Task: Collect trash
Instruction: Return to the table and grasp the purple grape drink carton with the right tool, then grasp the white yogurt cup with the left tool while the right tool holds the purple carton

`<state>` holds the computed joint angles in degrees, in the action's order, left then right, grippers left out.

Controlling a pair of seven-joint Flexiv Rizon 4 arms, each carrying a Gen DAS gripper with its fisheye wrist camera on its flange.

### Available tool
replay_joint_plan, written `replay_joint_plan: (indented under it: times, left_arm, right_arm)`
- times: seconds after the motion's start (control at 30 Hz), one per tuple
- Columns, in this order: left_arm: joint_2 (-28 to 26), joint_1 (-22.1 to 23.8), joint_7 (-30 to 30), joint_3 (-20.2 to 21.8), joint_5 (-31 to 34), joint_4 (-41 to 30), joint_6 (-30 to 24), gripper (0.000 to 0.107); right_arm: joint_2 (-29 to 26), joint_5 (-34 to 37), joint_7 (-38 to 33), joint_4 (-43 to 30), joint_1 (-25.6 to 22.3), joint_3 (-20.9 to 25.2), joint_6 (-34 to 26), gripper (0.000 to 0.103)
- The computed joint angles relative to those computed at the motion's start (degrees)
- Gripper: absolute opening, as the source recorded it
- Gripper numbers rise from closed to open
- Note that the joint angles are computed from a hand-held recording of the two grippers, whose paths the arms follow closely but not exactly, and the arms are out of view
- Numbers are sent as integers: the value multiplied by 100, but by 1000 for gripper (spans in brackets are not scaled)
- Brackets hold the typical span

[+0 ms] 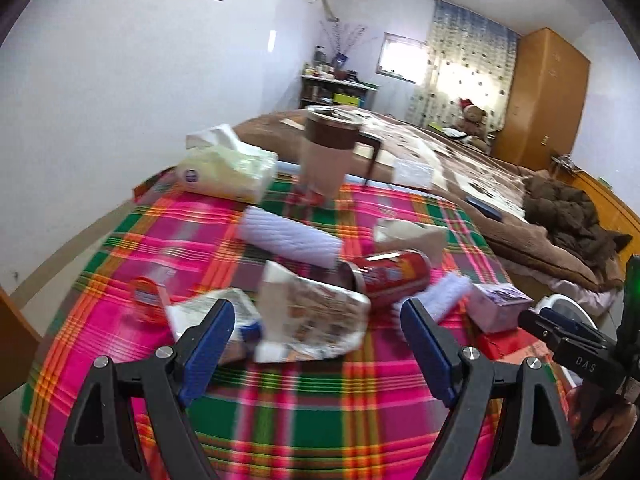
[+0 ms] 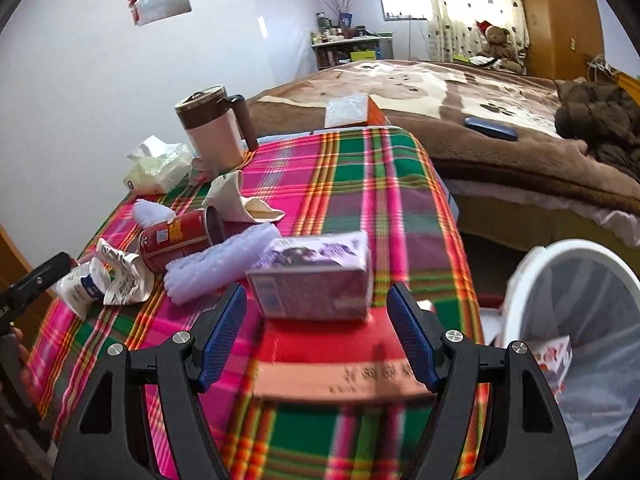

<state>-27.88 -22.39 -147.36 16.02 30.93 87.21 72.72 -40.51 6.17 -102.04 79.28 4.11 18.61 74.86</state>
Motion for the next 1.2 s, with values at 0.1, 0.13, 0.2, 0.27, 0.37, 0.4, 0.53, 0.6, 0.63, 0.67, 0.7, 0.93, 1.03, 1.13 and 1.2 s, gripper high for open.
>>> replay_joint_plan:
  times: [0.1, 0.13, 0.2, 0.27, 0.37, 0.4, 0.53, 0.6, 0.63, 0.67, 0.7, 0.93, 1.03, 1.13, 1.2]
  left_arm:
    - [124, 6, -175, 130, 80, 164, -13, 87]
    - [155, -15, -274, 193, 158, 187, -31, 87]
    - [226, -5, -406, 242, 285, 241, -82, 88]
    - [293, 103, -492, 193, 312, 329, -74, 88]
    - [363, 201, -578, 167, 402, 410, -75, 89]
    - [374, 228, -590, 158, 437, 422, -110, 89]
    - [410, 421, -568, 57, 344, 551, -182, 90]
    - [406, 515, -503, -15, 325, 594, -131, 90]
    - [402, 605, -386, -92, 242, 633, -96, 90]
    - [392, 687, -261, -165, 119, 665, -121, 90]
    - [382, 656, -291, -119, 118, 653, -184, 90]
    - [280, 882, 265, -319, -409, 831, 123, 90]
    - [235, 1020, 624, -475, -794, 981, 431, 90]
    - [172, 917, 868, -409, -1064, 1001, 454, 90]
    - [131, 920, 1066, -448, -1234, 1025, 553, 90]
  right_arm:
    - [-49, -79, 70, -67, 117, -90, 53, 74]
    - [-62, -106, 117, -88, 154, -128, 70, 75]
    - [-127, -164, 153, -194, 178, -121, -39, 78]
    - [-158, -269, 251, -254, 285, -240, -170, 79]
    - [-188, -441, 358, -260, 441, -410, -129, 79]
    - [-206, -488, 372, -279, 464, -424, -148, 79]
    - [-308, -756, 539, -426, 641, -648, -422, 79]
    - [-337, -860, 613, -449, 708, -729, -476, 79]
    - [-345, -901, 643, -453, 730, -756, -477, 79]
    - [-350, -962, 695, -446, 778, -819, -463, 79]
    - [-366, -1019, 733, -459, 811, -856, -460, 79]
    - [-452, -1017, 629, -617, 702, -637, -640, 79]
    - [-466, -745, 370, -689, 515, -320, -719, 77]
    - [-434, -569, 149, -648, 474, -211, -719, 77]
    - [-418, -417, -31, -643, 401, -85, -759, 77]
